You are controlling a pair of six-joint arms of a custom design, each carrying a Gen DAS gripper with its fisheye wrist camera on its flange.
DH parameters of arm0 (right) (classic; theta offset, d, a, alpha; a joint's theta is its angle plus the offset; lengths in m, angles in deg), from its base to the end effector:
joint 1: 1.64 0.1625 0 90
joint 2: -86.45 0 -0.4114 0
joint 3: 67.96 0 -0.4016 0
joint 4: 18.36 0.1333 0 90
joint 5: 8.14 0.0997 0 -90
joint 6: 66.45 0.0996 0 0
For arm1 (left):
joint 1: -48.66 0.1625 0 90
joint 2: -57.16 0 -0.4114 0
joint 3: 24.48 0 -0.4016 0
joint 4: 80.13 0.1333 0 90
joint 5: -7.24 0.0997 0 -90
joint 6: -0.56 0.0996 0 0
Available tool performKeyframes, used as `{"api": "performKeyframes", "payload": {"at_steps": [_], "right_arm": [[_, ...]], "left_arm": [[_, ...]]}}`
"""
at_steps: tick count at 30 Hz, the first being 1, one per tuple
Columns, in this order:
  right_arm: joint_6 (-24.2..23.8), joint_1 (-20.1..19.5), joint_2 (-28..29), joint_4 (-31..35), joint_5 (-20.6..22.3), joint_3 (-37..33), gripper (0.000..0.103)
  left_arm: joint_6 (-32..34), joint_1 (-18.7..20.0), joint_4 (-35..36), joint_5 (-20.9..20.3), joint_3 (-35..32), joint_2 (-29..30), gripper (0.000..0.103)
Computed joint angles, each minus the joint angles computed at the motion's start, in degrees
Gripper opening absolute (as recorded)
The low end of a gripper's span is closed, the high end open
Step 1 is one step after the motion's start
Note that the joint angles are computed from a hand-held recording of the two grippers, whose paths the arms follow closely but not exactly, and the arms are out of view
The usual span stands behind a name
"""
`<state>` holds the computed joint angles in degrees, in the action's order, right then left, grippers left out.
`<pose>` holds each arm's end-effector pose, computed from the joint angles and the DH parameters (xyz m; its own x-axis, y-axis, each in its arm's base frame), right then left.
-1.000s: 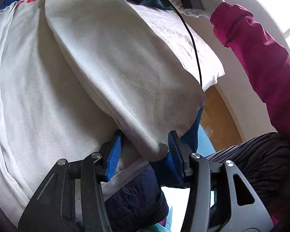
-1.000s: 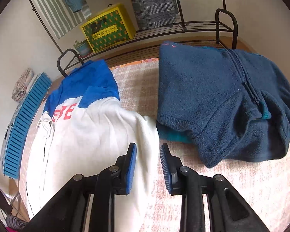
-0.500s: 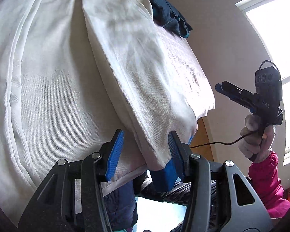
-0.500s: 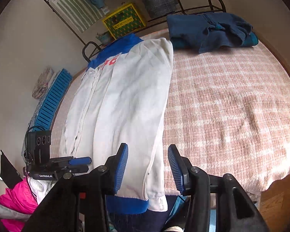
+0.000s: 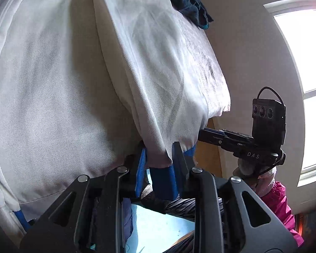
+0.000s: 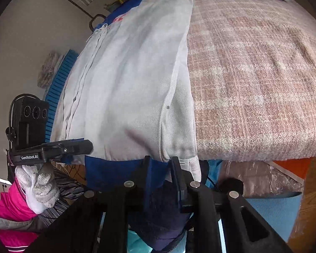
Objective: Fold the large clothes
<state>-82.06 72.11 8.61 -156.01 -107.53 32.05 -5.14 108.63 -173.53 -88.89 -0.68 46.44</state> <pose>-0.0530 -0.6000 0.3673 -0.9613 0.0976 0.2576 -0.0063 0.9271 -0.3747 -0.3327 -0.8207 0.0338 -0.9145 0.3949 0.0880 0.4045 0.8971 0.1778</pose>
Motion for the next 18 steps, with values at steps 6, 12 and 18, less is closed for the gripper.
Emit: {"api": "performKeyframes", "payload": {"at_steps": [6,12,18], "right_arm": [[-2.6,1.0,-5.8,-5.2,1.9,4.1,0.004],[-3.3,2.2,-3.6,-4.7,-7.3,3.7,0.043],[-2.8,0.7,-3.2,-7.6,-0.8,1.5,0.051]], "left_arm": [[-0.9,0.9,-4.5,-8.3,4.3,-2.2,0.006],[1.4,-0.6,1.3,2.5,0.5,-0.3,0.012],[7.5,-2.4,-5.1,7.2,11.5,-8.6,0.029]]}}
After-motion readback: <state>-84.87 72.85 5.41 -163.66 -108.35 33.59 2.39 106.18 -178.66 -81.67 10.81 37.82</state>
